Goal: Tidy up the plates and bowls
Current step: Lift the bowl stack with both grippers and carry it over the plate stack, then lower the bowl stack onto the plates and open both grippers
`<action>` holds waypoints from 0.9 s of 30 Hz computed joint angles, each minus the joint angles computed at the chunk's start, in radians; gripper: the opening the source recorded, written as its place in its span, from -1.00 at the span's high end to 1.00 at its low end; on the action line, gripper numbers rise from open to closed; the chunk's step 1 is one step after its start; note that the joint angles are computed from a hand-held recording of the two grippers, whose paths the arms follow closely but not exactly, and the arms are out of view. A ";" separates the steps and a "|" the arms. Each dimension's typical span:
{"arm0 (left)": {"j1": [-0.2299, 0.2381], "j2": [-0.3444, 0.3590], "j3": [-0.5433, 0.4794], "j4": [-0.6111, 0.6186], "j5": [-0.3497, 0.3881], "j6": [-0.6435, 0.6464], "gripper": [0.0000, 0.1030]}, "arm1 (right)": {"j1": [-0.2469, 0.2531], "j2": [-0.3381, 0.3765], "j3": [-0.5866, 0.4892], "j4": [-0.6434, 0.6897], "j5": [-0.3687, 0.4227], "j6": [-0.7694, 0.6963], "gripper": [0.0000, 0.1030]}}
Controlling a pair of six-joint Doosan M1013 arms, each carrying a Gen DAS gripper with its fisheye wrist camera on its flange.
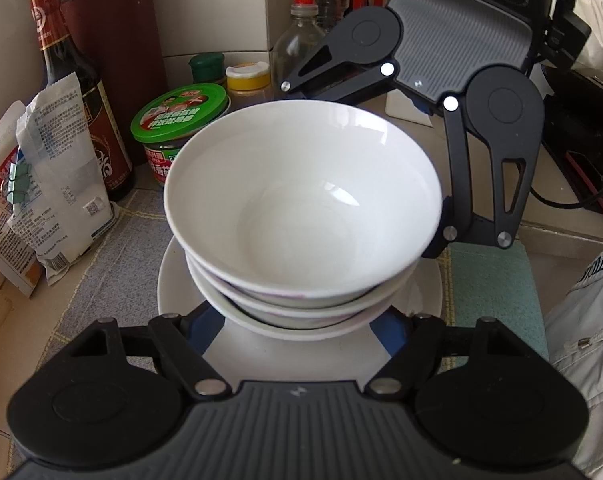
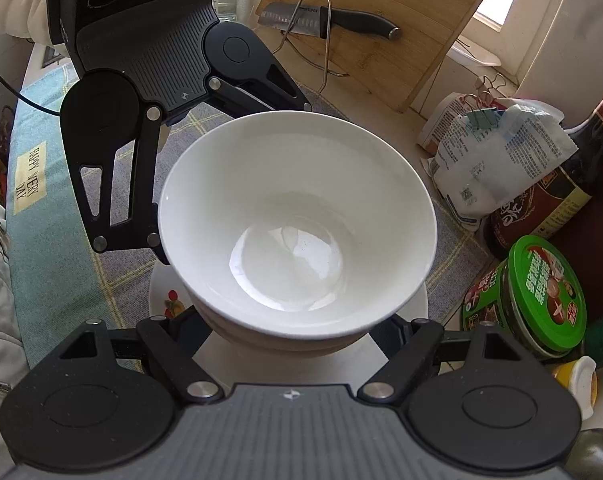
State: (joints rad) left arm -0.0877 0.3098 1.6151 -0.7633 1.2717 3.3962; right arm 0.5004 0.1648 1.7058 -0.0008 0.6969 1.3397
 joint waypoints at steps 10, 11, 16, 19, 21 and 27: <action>-0.012 0.005 0.000 0.017 -0.009 -0.006 -0.52 | -0.011 0.005 0.009 0.017 -0.002 0.000 -0.68; -0.012 0.005 0.001 0.018 -0.011 -0.004 -0.52 | -0.011 0.007 0.008 0.016 -0.001 0.000 -0.67; -0.011 0.010 -0.001 0.013 -0.006 -0.008 -0.52 | -0.011 0.006 0.014 0.021 -0.007 0.012 -0.68; -0.008 0.011 0.000 0.004 -0.008 -0.014 -0.54 | -0.009 0.008 0.014 0.013 -0.017 0.025 -0.80; 0.000 0.002 0.016 -0.029 -0.023 0.015 -0.75 | -0.008 0.008 0.015 0.021 -0.023 0.019 -0.92; 0.037 -0.022 0.046 -0.098 -0.035 0.028 -0.89 | 0.007 -0.004 0.027 -0.027 -0.043 0.066 -1.00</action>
